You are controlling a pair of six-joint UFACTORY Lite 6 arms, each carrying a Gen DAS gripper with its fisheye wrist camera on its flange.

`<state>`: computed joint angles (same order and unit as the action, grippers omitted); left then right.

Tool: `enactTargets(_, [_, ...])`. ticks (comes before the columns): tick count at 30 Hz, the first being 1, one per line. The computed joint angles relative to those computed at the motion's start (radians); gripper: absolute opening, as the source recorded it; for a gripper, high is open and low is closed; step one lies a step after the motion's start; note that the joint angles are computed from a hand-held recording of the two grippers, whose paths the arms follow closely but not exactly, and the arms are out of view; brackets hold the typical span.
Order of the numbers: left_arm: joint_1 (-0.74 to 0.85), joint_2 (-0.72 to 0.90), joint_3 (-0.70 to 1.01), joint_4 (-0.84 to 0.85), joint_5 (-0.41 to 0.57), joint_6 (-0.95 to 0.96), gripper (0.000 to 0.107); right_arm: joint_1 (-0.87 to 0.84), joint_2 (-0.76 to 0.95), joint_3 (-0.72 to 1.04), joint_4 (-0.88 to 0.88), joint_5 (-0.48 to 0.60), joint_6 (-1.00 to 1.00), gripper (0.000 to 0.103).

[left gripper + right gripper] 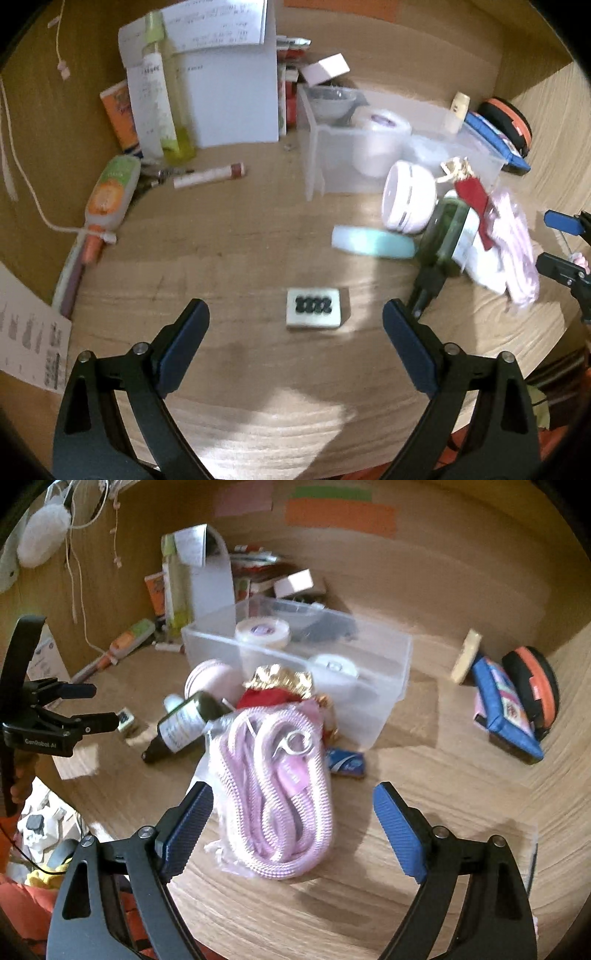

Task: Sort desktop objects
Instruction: 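Grasp the black-dotted block with the left tool while the right grasps the pink rope bag, then place the block and the pink rope bag into the clear box, open both tools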

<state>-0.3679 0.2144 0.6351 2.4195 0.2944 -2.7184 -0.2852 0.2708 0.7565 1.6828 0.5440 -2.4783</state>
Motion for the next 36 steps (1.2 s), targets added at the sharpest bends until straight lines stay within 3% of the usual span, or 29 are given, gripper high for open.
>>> enactTargets(3, [-0.002,0.021,-0.015,0.098,0.011,-0.104,0.092,0.040,0.050,0.034,-0.012,-0.039,0.033,0.087])
enactTargets(6, [-0.024,0.057,0.001,0.019,0.029,-0.039,0.080,0.083,0.108,0.086,-0.053,-0.078,0.115,0.087])
enactTargets(12, [0.006,0.112,0.040,0.082,0.029,-0.100,0.067,0.134,0.212,0.198,-0.198,-0.097,0.325,0.087])
enactTargets(21, [0.007,0.154,0.057,0.119,0.074,-0.131,0.033,0.106,0.267,0.263,-0.252,-0.045,0.399,0.065])
enactTargets(26, [0.020,0.150,0.059,0.157,0.066,-0.180,0.033,0.065,0.262,0.282,-0.299,0.007,0.456,0.056])
enactTargets(36, [0.009,0.027,0.056,0.070,0.057,-0.090,0.033,-0.041,0.156,0.238,-0.286,0.105,0.425,0.055])
